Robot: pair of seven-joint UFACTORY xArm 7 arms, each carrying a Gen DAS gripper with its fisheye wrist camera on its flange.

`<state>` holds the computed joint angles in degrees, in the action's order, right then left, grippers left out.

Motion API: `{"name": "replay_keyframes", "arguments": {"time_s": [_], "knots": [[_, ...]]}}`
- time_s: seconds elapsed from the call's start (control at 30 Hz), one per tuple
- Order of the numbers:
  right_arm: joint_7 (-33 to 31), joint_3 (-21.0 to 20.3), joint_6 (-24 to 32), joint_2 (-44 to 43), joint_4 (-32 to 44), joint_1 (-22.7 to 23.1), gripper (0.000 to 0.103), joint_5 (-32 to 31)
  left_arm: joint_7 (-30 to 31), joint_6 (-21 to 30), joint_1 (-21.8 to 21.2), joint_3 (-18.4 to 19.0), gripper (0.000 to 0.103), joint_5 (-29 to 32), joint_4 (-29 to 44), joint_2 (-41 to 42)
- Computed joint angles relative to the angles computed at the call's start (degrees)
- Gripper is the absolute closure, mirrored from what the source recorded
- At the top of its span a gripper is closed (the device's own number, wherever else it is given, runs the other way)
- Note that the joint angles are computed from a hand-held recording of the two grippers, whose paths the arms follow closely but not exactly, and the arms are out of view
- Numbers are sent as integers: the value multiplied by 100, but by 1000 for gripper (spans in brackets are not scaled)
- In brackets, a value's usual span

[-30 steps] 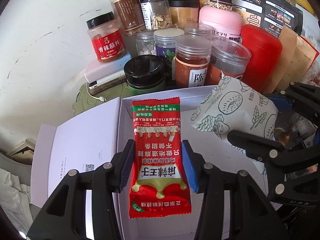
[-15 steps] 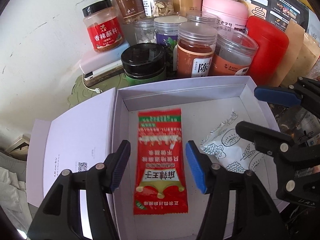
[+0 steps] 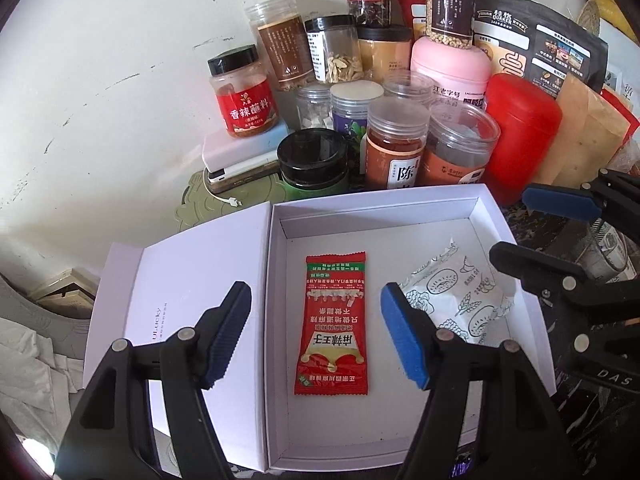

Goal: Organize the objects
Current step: 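Open both tools to release the packets inside the white box, then lift both tools out of the box and move back over the table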

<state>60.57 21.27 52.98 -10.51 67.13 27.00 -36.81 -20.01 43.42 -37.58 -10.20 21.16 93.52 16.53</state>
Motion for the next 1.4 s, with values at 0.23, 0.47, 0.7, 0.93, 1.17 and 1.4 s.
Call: {"name": "replay_keyframes", "arguments": {"time_s": [0.23, 0.47, 0.7, 0.93, 1.17, 1.4], "knots": [[47, 165, 329, -163, 165, 70, 48, -39, -146, -8, 45, -87, 37, 68, -309, -519], [108, 345, 651, -314, 297, 118, 41, -44, -288, 11, 146, -253, 34, 138, -614, -978], [243, 616, 1116, -467, 482, 175, 40, -150, -432, 36, 261, -461, 32, 169, -956, -1510], [383, 905, 1516, -534, 698, 278, 40, -258, -475, 52, 424, -698, 31, 104, -1377, -2125], [560, 1172, 1865, -605, 837, 407, 40, -341, -604, 107, 609, -983, 31, 17, -1800, -2763], [737, 1470, 2221, -728, 916, 503, 40, -358, -695, 221, 755, -1285, 31, -138, -2187, -3383]]}}
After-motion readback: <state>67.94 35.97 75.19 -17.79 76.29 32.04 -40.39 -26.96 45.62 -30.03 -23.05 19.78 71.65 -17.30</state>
